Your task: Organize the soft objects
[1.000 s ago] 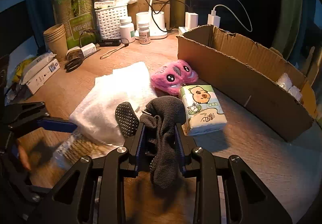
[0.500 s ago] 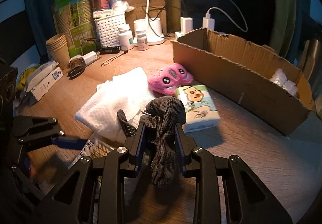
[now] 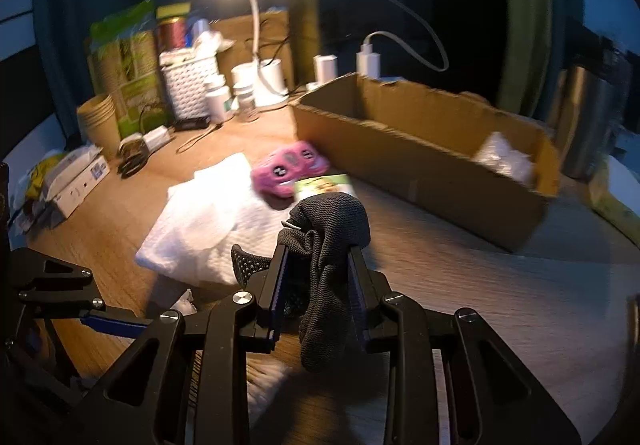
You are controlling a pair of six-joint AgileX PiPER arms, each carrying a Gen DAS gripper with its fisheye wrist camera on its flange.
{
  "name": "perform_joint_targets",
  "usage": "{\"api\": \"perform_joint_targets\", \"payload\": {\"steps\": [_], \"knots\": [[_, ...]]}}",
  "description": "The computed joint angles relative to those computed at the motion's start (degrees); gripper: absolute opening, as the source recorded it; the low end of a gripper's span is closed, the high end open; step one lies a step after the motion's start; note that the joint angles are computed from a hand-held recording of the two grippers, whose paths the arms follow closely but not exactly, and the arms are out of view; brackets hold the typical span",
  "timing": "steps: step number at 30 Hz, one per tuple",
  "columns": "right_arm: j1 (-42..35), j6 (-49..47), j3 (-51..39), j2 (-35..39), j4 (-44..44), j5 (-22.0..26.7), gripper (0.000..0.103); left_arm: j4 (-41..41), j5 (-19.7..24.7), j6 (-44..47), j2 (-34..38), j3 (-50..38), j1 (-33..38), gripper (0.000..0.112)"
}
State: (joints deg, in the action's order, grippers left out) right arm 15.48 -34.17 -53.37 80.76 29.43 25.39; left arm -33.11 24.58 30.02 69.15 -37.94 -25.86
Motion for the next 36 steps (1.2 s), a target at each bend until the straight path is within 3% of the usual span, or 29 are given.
{"api": "perform_joint_targets", "payload": {"steps": [12,26,36], "knots": [[-9.9,-9.5,3.1,-4.9,9.1,1.4,0.03,5.1,-2.5,-3.6,2.8,-4.2,-5.3,0.036],[-14.4,-12.1,1.0,-7.4,10.9,2.7,0.03,3.5,-4.4,-0.9,4.4,-11.5,-1.7,0.036],[-15.3,-13.6,-2.2,-5.8,12.1,2.3,0.03,0.5,-4.4,4.3,10.0,-18.4,1.8,0.024]]}}
